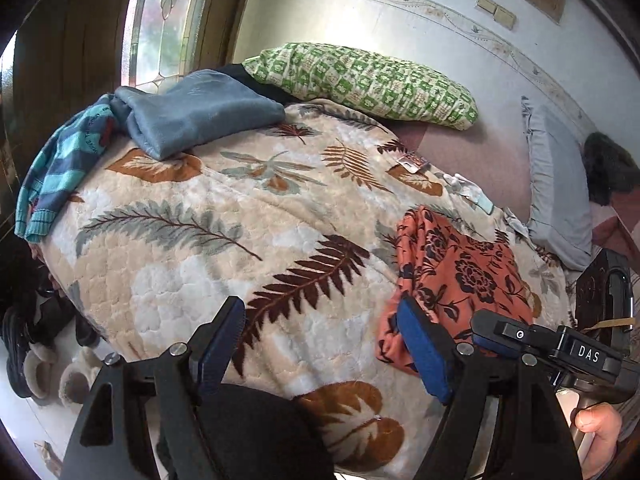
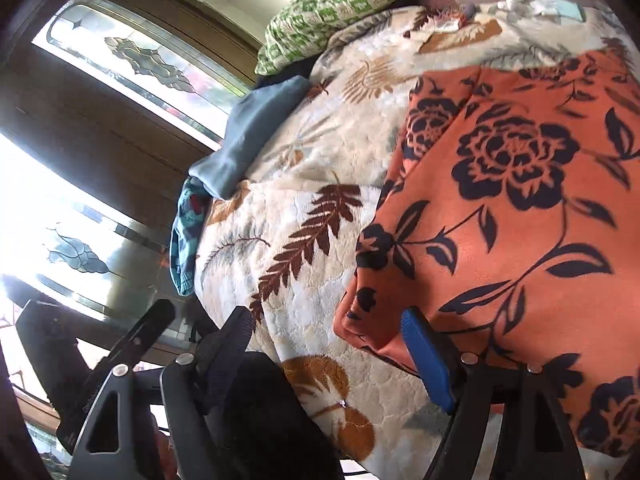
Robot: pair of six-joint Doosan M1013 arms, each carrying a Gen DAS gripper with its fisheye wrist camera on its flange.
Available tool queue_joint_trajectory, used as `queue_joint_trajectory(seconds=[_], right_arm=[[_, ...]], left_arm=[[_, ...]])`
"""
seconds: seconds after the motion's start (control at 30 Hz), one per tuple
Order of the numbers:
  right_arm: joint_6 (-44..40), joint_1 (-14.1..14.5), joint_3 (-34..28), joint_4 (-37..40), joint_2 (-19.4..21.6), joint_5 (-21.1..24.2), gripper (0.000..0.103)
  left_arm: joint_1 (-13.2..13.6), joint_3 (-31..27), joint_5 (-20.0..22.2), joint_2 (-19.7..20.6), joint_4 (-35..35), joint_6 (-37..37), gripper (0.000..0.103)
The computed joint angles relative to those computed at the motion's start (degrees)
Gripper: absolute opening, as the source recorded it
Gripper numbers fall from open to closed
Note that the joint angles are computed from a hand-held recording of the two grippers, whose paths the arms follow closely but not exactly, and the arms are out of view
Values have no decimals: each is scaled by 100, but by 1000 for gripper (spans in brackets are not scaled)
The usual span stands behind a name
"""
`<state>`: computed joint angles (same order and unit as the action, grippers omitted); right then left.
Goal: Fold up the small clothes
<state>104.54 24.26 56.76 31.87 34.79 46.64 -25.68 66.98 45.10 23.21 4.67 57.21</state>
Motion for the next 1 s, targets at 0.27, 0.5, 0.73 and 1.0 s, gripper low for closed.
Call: queue_joint_trajectory(seconds=[0.27, 0.5, 0.73, 1.0], right_arm=[[861, -213, 1357, -315, -953, -1240, 80], [1133, -453, 2167, -230, -1474, -1926, 80], [1048, -585, 2570, 162, -1653, -2230, 80], [761, -628, 2316, 197, -1541, -2146, 80]], left_arm=[[-95, -640, 488, 609, -1996, 1370, 79], [-259, -1521, 1558, 1237, -1705, 1172, 51], [-450, -1341, 1154, 986, -452, 773, 9], [-418, -1289, 1672, 1137, -233, 373, 10]])
